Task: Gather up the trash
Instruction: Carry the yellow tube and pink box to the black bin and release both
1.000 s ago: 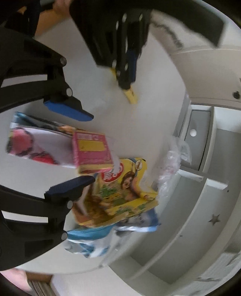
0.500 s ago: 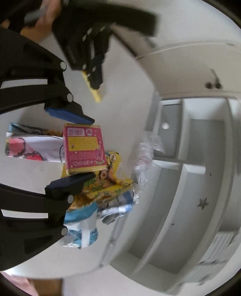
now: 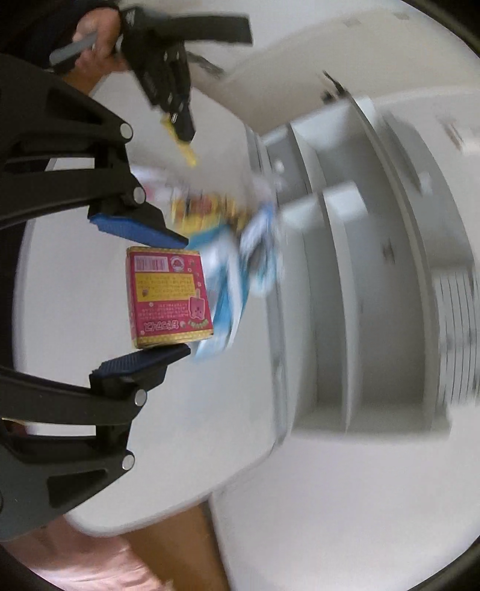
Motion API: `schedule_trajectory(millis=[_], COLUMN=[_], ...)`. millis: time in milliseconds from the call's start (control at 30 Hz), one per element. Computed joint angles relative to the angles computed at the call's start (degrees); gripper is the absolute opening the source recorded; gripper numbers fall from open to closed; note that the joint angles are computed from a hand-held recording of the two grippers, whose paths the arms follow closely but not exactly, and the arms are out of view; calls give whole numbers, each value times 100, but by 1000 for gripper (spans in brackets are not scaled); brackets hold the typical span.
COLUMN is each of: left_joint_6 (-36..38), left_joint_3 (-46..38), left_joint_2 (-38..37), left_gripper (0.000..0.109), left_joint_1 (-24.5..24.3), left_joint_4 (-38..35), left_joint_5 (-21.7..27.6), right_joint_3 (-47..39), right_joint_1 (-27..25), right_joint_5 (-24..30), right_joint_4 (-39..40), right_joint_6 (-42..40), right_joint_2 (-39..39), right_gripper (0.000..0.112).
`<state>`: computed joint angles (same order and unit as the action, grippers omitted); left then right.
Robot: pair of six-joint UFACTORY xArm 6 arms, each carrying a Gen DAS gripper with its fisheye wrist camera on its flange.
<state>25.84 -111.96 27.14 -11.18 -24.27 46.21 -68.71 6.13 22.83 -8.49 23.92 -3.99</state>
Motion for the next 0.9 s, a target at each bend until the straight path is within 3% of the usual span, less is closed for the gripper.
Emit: schedule_trajectory(millis=[233,400,633,733,800,900], left_joint_6=[1017,1607,1936,1759,1610,1218], left_joint_3=[57,-9,-296,-871,-1187,-2391], left_joint_2=[-248,4,823,1462,1856,2754], left_gripper=[11,11,11,11,11,11], left_joint_1=[-1086,-1993,-2942,-3165,-3361,-3459], left_joint_4=[-754,-1219,-1158,-1010,-656,-375], left_joint_5=[265,760,1241,1488,1329,1787], right_joint_3=[2048,3176,4087,4082,4059,3992], right_joint_1=[-1373,-2375,-3535,-3772,-3905,-4043], right_joint_5=[32,109,-11,-51,-40,-80], right_joint_4=[-255,149,1558,1874,2299,2617], right_joint_6=[736,606,-443,-718,-1100,-1398], right_joint_2=[-1742,-2455,-2187,-1641,-1326,-811], right_gripper=[52,52,52,52,52,52])
